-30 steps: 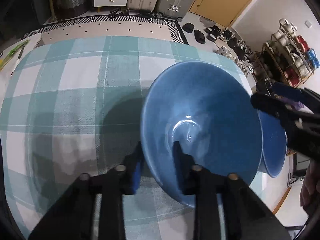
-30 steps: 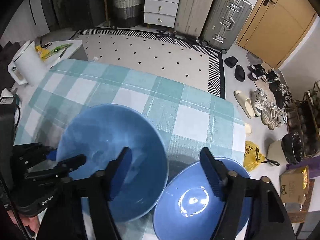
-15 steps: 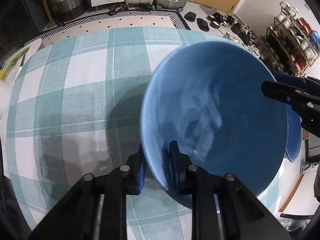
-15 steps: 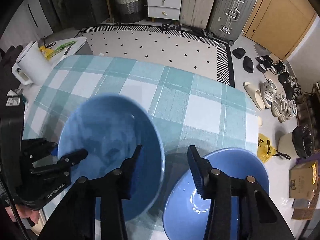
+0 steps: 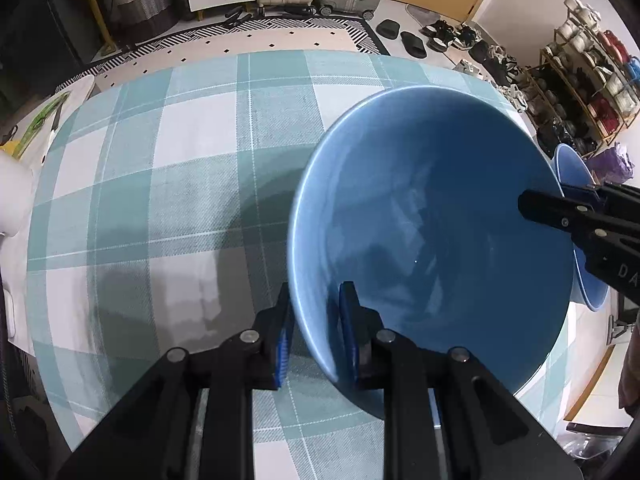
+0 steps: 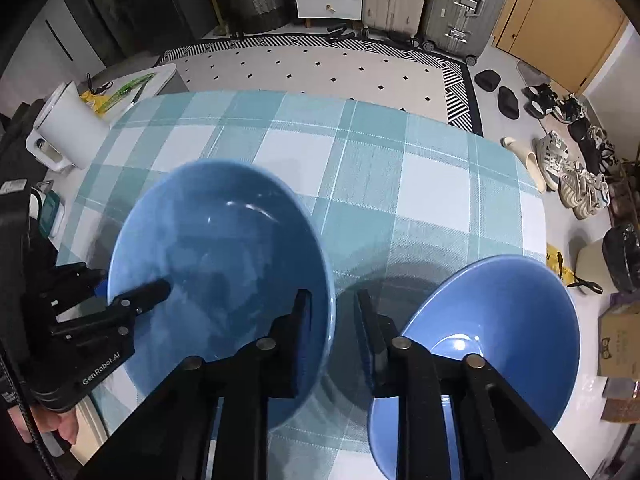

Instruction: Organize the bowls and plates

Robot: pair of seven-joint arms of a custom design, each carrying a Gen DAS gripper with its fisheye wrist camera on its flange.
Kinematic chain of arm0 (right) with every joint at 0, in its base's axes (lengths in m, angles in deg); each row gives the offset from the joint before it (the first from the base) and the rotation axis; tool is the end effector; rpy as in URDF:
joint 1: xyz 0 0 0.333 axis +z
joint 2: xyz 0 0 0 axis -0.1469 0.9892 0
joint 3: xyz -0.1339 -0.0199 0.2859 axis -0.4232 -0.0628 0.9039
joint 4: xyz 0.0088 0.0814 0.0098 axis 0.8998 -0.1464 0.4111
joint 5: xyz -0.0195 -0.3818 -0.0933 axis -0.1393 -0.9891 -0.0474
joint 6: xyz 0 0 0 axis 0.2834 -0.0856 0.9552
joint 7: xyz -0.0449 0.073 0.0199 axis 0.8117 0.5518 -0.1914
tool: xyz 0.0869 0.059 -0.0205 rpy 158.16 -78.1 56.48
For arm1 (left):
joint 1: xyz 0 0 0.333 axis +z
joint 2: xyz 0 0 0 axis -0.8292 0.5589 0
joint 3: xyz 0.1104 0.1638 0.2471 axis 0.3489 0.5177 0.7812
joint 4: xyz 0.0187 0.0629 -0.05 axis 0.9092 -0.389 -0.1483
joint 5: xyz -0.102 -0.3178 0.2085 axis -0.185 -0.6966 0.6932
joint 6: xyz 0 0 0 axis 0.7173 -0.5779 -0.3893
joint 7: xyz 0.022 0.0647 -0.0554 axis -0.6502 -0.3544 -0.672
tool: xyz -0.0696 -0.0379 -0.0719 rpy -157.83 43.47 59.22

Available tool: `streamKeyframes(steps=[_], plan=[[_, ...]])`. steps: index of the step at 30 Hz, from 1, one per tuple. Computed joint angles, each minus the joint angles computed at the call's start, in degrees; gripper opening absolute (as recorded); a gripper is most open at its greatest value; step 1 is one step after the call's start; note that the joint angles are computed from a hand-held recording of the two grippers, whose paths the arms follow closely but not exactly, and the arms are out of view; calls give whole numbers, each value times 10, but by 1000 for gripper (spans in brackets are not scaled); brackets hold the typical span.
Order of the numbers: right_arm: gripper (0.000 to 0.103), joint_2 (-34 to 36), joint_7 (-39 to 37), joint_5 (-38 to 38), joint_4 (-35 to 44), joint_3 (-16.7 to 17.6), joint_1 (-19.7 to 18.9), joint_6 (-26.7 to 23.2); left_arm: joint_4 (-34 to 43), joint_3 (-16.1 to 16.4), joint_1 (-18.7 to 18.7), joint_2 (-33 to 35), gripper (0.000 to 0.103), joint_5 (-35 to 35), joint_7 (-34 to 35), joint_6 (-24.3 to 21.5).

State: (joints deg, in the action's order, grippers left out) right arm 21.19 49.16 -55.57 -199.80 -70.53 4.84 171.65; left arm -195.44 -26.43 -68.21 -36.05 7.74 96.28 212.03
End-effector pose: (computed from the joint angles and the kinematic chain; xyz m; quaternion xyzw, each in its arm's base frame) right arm 0.5353 0.1556 0.5132 -0.6274 0.7696 -0.0897 0.0775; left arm 0.5337 -0.2533 0.4765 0.4620 -0.8737 0.1522 0.0041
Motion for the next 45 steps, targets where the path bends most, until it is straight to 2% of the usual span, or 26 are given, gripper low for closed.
streamKeyframes(steps=[5, 7, 9, 13, 26, 36, 45], plan=[[8, -11, -1, 38, -16, -3, -1, 13, 0, 1, 1, -3, 20, -2, -2, -12], [7, -16, 4, 42, -21, -2, -1, 17, -13, -1, -4, -15, 20, 29, -12, 3], [7, -22, 12, 54, -26, -3, -2, 19, -21, -2, -6, -26, 20, 34, -12, 10], [7, -33, 32, 67, -36, -4, -4, 13, -10, 2, -5, -30, 20, -4, 2, -26], [7, -79, 47, 92, -79, 4, 1, 18, -35, 5, -7, -65, 20, 7, -1, -35], [7, -56, 59, 80, -73, 7, 4, 27, -33, 6, -7, -47, 20, 6, -11, -47], [7, -61, 61, 110, -75, 3, 5, 23, -22, 9, -2, -50, 20, -12, 1, -76]])
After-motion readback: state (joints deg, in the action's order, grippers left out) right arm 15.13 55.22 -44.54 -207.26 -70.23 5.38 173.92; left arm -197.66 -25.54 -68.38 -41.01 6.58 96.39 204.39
